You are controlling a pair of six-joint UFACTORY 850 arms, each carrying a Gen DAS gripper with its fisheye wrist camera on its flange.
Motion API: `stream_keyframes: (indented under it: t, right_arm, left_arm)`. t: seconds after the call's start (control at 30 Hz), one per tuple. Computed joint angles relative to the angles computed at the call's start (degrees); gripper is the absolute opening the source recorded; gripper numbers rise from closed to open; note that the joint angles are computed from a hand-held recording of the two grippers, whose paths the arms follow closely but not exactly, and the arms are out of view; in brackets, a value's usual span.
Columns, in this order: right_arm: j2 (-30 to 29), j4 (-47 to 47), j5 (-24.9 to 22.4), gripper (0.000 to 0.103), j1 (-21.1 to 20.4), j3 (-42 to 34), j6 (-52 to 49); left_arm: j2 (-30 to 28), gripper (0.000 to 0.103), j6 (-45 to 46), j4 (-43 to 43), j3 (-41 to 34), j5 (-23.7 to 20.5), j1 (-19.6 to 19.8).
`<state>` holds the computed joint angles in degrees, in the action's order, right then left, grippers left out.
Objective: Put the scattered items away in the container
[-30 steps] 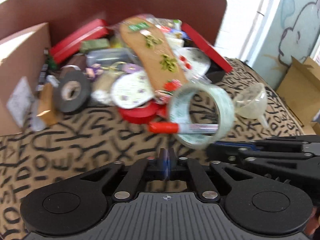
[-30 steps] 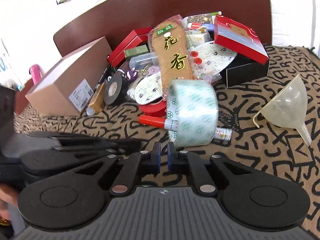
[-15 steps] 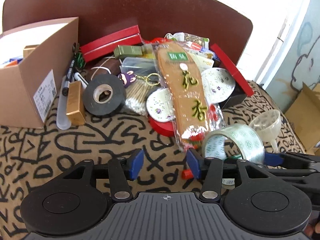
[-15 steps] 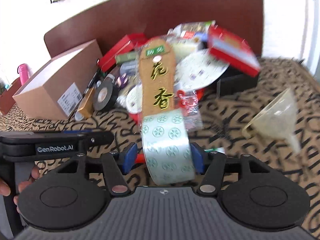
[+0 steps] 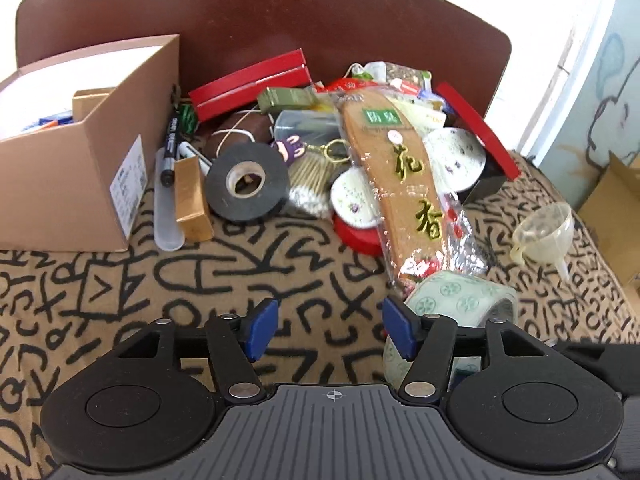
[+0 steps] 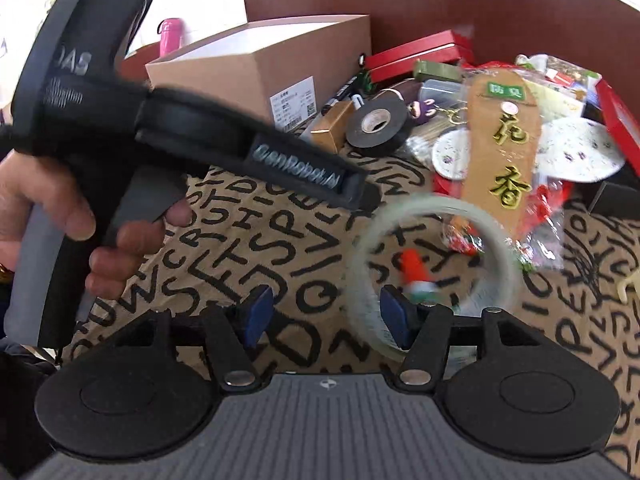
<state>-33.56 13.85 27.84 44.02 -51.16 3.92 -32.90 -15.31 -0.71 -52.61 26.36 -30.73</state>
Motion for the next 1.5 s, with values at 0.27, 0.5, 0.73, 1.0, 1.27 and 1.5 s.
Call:
stream_keyframes:
  t: [0.27,0.5,0.73,1.0,1.27,1.5]
  right_arm:
    - [3.26,17.88,-3.86,0.056,0.32,2.29,-14.80]
    - [2.15,25.08,-7.76,0.041,0.76,1.14,-22.18]
    - [2.27,34.27,-8.37,0.021,0.92,1.65,-30.03]
    - [4.45,30.18,-8.98,0.018,1.49,3.97,-25.70]
    - [7.65,38.85,-5.71,0.021,3.39,8.16,-29.17]
    - [5.75,46.25,-3.15,0.024,2.36,5.79,-33.60]
  left_arm:
    - [1.99,0.077,-8.37,12.04,2.55,2.49,1.18]
    - [3.36,0.075,-13.47,24.13,4.17,3.46,0.73]
    - [3.53,0.077,-11.33,26.80,4.60,4.56,-1.09]
    - [1.68,0.074,-7.08,23.12,2.94,4.10,-3.40]
    - [-1.34,0.013,-7.18,8.32,-0.22,0.33,-1.60]
    - [1.29,0.019,-14.34,10.58,2.55,-2.08,4.38]
